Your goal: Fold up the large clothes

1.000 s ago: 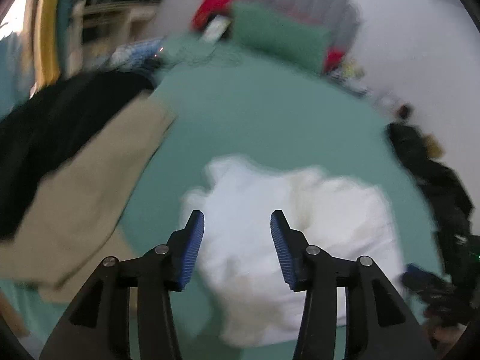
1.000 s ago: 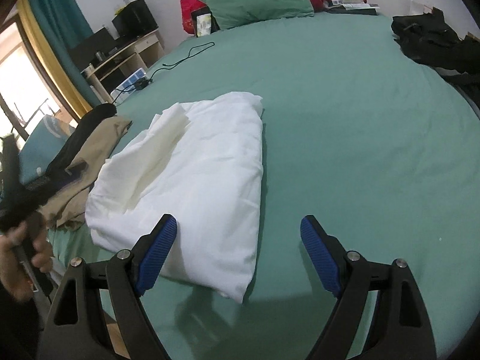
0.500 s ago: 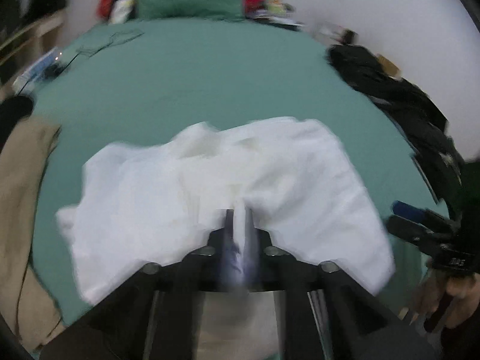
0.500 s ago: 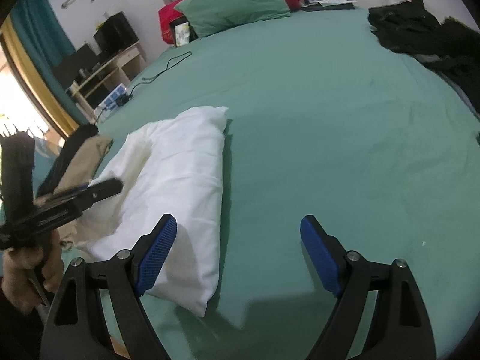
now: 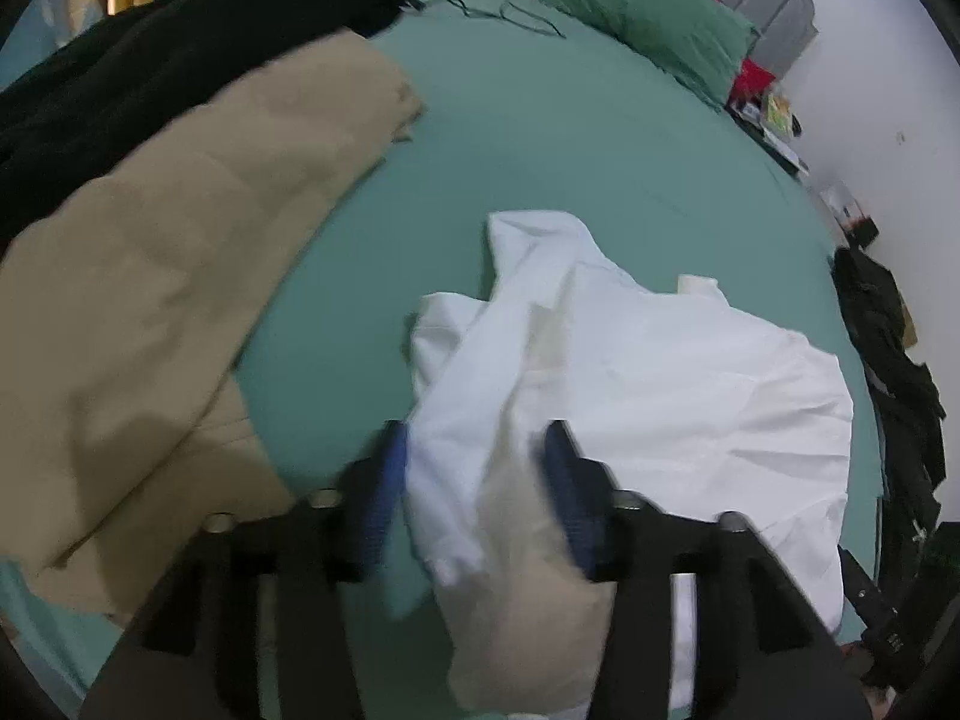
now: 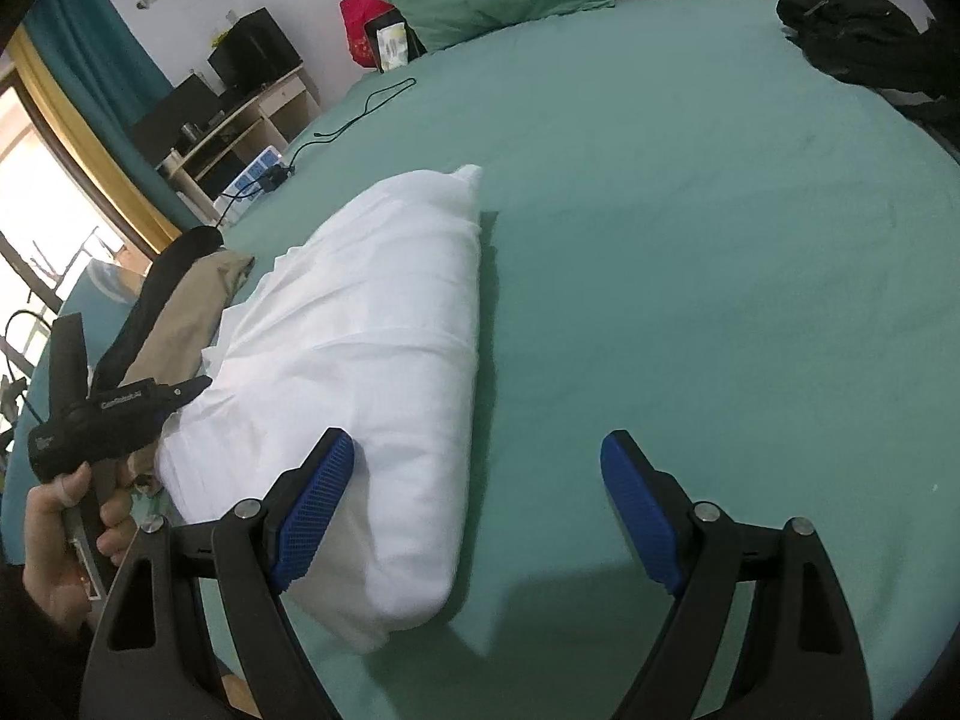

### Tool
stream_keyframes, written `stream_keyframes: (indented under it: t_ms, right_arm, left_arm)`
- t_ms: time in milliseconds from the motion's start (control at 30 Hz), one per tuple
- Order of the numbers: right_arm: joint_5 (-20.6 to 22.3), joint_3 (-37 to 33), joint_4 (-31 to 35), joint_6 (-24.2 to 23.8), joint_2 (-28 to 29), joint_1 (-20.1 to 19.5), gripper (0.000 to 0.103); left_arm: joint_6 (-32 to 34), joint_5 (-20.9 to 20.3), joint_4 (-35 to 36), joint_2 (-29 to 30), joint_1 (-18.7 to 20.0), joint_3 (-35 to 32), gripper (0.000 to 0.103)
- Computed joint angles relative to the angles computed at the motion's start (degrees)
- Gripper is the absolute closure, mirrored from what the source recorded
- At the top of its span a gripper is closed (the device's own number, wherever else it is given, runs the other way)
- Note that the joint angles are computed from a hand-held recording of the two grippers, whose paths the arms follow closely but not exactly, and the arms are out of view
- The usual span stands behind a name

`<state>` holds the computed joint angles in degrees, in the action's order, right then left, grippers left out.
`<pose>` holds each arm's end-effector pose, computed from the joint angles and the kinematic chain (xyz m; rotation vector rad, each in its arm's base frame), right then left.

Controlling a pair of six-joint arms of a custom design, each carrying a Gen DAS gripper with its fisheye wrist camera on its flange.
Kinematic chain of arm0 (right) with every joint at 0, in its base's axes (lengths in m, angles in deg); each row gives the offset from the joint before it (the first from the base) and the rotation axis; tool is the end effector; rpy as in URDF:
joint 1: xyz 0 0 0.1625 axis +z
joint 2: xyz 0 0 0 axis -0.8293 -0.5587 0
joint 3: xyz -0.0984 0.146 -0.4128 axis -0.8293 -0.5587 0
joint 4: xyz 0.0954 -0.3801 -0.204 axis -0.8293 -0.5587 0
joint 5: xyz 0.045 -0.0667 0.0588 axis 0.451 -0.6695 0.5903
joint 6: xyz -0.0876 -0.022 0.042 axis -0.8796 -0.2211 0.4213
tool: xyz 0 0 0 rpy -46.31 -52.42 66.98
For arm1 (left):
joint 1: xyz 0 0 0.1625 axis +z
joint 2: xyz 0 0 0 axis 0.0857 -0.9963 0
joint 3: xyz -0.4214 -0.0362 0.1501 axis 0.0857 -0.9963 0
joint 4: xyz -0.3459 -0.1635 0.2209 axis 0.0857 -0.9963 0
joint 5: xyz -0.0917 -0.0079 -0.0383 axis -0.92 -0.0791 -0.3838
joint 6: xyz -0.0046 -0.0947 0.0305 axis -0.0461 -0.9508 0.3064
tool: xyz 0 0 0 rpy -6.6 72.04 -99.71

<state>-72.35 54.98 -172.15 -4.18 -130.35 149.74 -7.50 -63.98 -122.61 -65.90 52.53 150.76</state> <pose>0.1377 -0.4323 0.1251 0.3722 -2.7330 0.7343 -0.0445 -0.4490 0.2310 -0.1570 2.4829 -0.8434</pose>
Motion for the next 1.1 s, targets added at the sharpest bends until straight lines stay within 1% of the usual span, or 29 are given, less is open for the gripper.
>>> stream_keyframes:
  t_ms: [33,100,167,233,267,300,367,400,433,467,567,600,667,700,767,800,833,933,1033,1100]
  right_arm:
    - [0.6,0.07,0.07,-0.06,-0.23,-0.16,0.018]
    - [1.12,0.08,0.35,-0.37,-0.59,-0.25,0.019]
    - [1.75,0.07,0.86,-0.49,-0.75,-0.42,0.019]
    - [2.87,-0.03,1.72,-0.16,-0.83,-0.73,0.02]
    - [3.6,0.03,2.26,0.29,-0.74,-1.03,0.027]
    - [4.39,-0.07,3.6,0.95,-0.6,-1.48,0.032]
    - [5.18,-0.61,7.07,3.1,0.09,-2.39,0.053]
    - [5.4,-0.39,6.29,2.95,0.53,-2.64,0.059]
    - [5.69,-0.2,5.66,2.52,0.71,-2.45,0.072]
    - [5.77,-0.16,6.16,2.13,0.55,-2.3,0.079]
    - [3.04,0.07,5.84,1.42,0.12,-0.62,0.089]
    - [2.1,0.31,5.73,1.36,-0.26,-0.03,0.089]
    - [0.89,0.77,6.07,1.54,-1.07,0.83,0.09]
    - [0.49,1.03,6.33,1.75,-1.58,1.17,0.09]
    - [-0.37,1.71,6.7,1.98,-2.46,1.89,0.091]
    - [-0.83,2.22,6.67,1.92,-3.0,2.12,0.091]
    - [-1.1,2.77,6.64,2.06,-3.51,2.26,0.091]
    - [-1.32,4.3,6.95,2.45,-5.29,2.03,0.091]
    - [-1.46,5.56,7.58,2.93,-6.91,1.73,0.091]
    - [-2.45,6.39,7.77,3.43,-7.75,1.83,0.091]
  left_arm:
    - [-0.33,0.11,0.15,-0.37,-0.09,0.34,0.049]
    - [-0.72,-0.93,1.27,-1.43,-0.13,0.98,0.047]
    - [-0.85,-2.09,2.84,-0.97,0.38,0.91,0.045]
    - [-0.01,-1.32,2.8,0.16,0.36,0.86,0.044]
    - [0.68,-1.32,3.13,0.29,0.05,0.84,0.044]
    - [1.05,-2.25,3.32,0.01,-0.31,1.0,0.044]
    - [3.56,-6.63,1.67,-0.07,0.31,1.17,0.044]
    - [4.41,-7.6,1.21,-0.03,0.13,1.49,0.044]
    - [5.2,-7.87,0.83,0.13,-0.13,1.8,0.044]
    - [6.09,-7.94,0.76,0.05,-0.49,2.22,0.044]
    - [6.7,-9.01,1.03,-1.22,-1.07,3.26,0.044]
    - [6.93,-9.45,0.7,-1.07,-1.23,3.3,0.044]
    - [7.34,-8.16,1.8,-2.09,-2.48,4.32,0.057]
    - [7.4,-7.9,1.95,-2.43,-3.23,5.02,0.06]
    - [7.44,-8.85,3.07,-4.26,-4.69,6.23,0.073]
    - [7.77,-9.21,2.85,-4.01,-4.8,6.05,0.075]
    - [7.54,-9.54,3.37,-5.04,-5.3,6.69,0.077]
    - [6.05,-10.82,4.14,-7.11,-6.23,7.88,0.079]
    - [3.16,-8.13,8.41,-8.06,-8.28,7.87,0.079]
    - [2.0,-6.4,11.1,-8.39,-9.64,7.46,0.079]
